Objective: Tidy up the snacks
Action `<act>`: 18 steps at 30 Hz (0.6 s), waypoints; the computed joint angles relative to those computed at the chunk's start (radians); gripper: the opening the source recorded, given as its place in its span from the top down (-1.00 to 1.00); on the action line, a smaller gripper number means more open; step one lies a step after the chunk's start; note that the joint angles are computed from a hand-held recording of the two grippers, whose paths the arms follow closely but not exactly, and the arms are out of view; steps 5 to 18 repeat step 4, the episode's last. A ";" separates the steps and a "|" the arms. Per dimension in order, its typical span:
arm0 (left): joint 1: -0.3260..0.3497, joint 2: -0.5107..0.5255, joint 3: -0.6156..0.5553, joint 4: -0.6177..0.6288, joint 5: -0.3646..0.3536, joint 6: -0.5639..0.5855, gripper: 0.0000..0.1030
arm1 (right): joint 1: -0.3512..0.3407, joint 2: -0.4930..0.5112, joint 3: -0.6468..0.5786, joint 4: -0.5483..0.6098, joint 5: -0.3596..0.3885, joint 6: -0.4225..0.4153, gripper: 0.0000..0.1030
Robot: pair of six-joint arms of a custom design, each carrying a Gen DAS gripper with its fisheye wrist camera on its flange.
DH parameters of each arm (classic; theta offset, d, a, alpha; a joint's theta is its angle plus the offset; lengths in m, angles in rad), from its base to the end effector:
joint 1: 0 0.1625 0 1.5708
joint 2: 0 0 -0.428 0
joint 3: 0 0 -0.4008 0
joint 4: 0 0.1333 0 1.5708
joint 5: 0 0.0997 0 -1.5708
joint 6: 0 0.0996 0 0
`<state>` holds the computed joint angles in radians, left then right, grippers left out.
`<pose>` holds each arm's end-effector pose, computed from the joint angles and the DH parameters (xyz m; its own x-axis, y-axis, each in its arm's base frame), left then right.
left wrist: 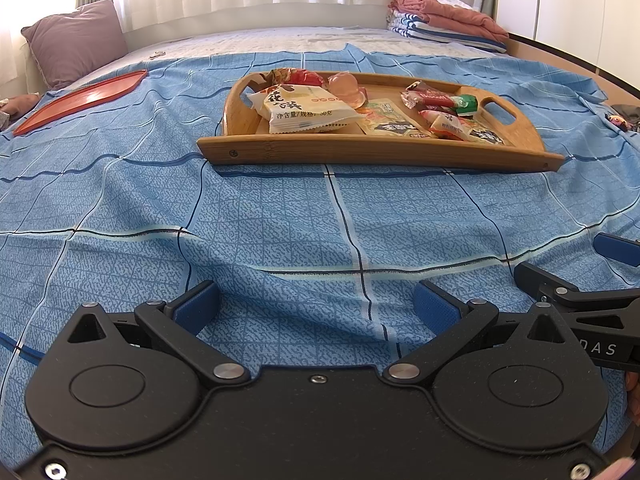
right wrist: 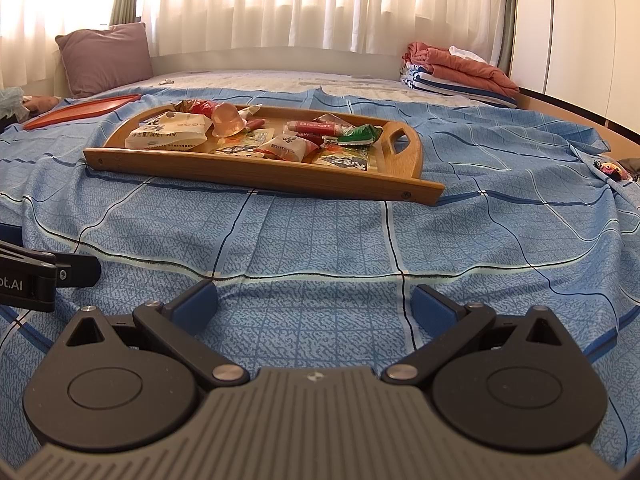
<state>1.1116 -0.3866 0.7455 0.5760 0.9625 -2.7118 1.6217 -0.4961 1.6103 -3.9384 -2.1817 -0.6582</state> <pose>-0.1575 -0.7477 0.0581 -0.6569 0.3546 -0.6654 0.6934 0.6308 -0.3483 0.1097 -0.6570 0.0757 -0.6594 0.2069 0.7228 -0.5299 0.5540 -0.6421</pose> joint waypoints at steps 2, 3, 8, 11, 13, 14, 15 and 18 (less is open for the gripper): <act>0.000 0.000 0.000 -0.001 0.000 0.001 -1.00 | 0.001 0.000 -0.001 0.001 -0.001 0.000 -1.00; 0.000 0.000 0.000 -0.002 0.000 0.002 -1.00 | 0.001 0.000 -0.001 0.001 -0.001 0.000 -1.00; 0.000 -0.001 0.002 -0.004 0.001 0.004 -1.00 | 0.000 0.000 0.001 -0.001 0.000 0.000 -1.00; 0.000 -0.001 0.002 -0.004 0.001 0.004 -1.00 | 0.000 0.000 0.001 -0.001 0.000 0.000 -1.00; 0.000 -0.001 0.002 -0.004 0.001 0.004 -1.00 | 0.000 0.000 0.001 -0.001 0.000 0.000 -1.00; 0.000 -0.001 0.002 -0.004 0.001 0.004 -1.00 | 0.000 0.000 0.001 -0.001 0.000 0.000 -1.00; 0.000 -0.001 0.002 -0.004 0.001 0.004 -1.00 | 0.000 0.000 0.001 -0.001 0.000 0.000 -1.00; 0.000 -0.001 0.002 -0.004 0.001 0.004 -1.00 | 0.000 0.000 0.001 -0.001 0.000 0.000 -1.00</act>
